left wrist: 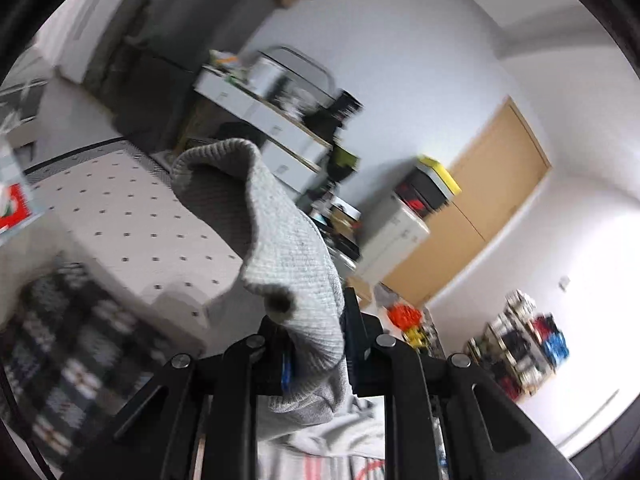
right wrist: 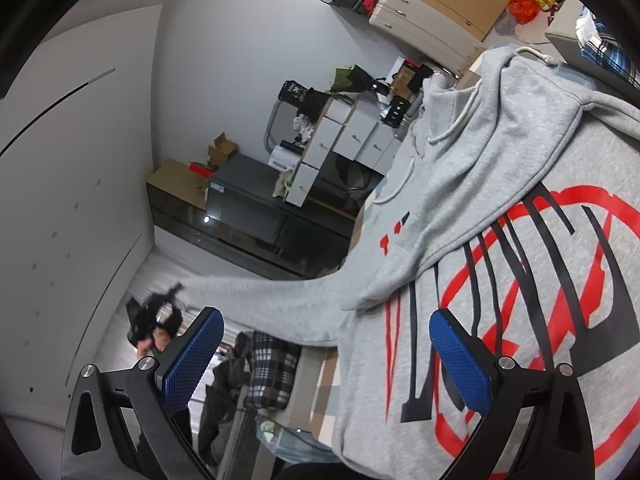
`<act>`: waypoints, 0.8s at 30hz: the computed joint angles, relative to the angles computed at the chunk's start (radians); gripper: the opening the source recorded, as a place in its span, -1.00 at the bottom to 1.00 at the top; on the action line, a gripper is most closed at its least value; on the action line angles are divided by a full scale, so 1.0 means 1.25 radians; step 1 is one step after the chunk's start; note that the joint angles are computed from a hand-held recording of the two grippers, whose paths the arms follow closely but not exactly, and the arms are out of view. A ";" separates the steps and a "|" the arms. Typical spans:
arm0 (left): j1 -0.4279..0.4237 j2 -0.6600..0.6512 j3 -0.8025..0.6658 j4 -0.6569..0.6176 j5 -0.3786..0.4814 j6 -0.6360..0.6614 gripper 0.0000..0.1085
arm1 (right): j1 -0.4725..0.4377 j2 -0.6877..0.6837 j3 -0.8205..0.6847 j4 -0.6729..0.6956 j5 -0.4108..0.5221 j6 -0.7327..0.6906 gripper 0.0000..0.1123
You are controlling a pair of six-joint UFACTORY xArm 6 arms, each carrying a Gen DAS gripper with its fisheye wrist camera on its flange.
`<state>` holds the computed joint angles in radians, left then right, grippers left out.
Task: Fold large clothes
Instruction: 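Grasp the other sleeve cuff with the left gripper and lift it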
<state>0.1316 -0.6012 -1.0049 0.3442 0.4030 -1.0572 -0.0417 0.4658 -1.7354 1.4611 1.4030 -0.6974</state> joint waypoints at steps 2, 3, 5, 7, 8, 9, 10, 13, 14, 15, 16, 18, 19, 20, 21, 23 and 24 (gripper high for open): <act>-0.042 0.060 -0.060 0.007 0.012 0.009 -0.74 | -0.001 -0.007 0.002 -0.013 -0.022 -0.001 0.83; -0.060 0.088 -0.085 0.005 0.014 0.019 -0.74 | 0.000 -0.015 0.005 -0.029 -0.047 -0.002 0.83; -0.102 0.161 -0.146 0.000 0.013 0.042 -0.74 | 0.006 -0.030 0.015 -0.057 -0.102 -0.009 0.83; -0.148 0.240 -0.208 -0.001 0.008 0.061 -0.74 | 0.019 -0.056 0.033 -0.113 -0.206 -0.014 0.83; -0.163 0.264 -0.226 -0.014 0.004 0.074 -0.74 | 0.026 -0.065 0.040 -0.139 -0.251 -0.019 0.83; -0.181 0.300 -0.254 -0.036 0.000 0.095 -0.74 | 0.030 -0.069 0.042 -0.161 -0.287 -0.020 0.83; -0.201 0.349 -0.290 -0.064 -0.005 0.119 -0.74 | 0.032 -0.068 0.039 -0.173 -0.303 -0.017 0.83; -0.240 0.448 -0.369 -0.152 0.001 0.184 -0.75 | 0.025 -0.056 0.029 -0.194 -0.321 0.010 0.83; -0.254 0.484 -0.397 -0.204 0.003 0.220 -0.75 | 0.024 -0.053 0.027 -0.208 -0.333 0.034 0.83; -0.268 0.522 -0.429 -0.234 0.007 0.247 -0.75 | 0.021 -0.049 0.023 -0.217 -0.338 0.053 0.83; -0.281 0.564 -0.467 -0.250 0.013 0.264 -0.75 | 0.016 -0.049 0.025 -0.218 -0.337 0.058 0.83; -0.302 0.624 -0.525 -0.309 0.027 0.309 -0.75 | 0.008 -0.031 0.003 -0.219 -0.337 0.076 0.83; -0.315 0.663 -0.557 -0.353 0.028 0.340 -0.75 | 0.006 -0.022 -0.010 -0.223 -0.340 0.084 0.83; -0.320 0.679 -0.573 -0.374 0.039 0.359 -0.75 | 0.003 -0.018 -0.017 -0.225 -0.345 0.089 0.83; -0.327 0.705 -0.599 -0.378 0.047 0.357 -0.75 | -0.002 -0.013 -0.023 -0.225 -0.348 0.093 0.83; -0.339 0.765 -0.655 -0.448 0.075 0.396 -0.75 | -0.006 -0.008 -0.031 -0.237 -0.370 0.104 0.83; -0.344 0.790 -0.679 -0.463 0.090 0.396 -0.75 | -0.007 -0.009 -0.028 -0.243 -0.395 0.107 0.83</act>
<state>-0.2979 0.3866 -1.8535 -0.2349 0.5151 -0.5623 -0.0503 0.4544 -1.7707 1.1569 0.9095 -0.5637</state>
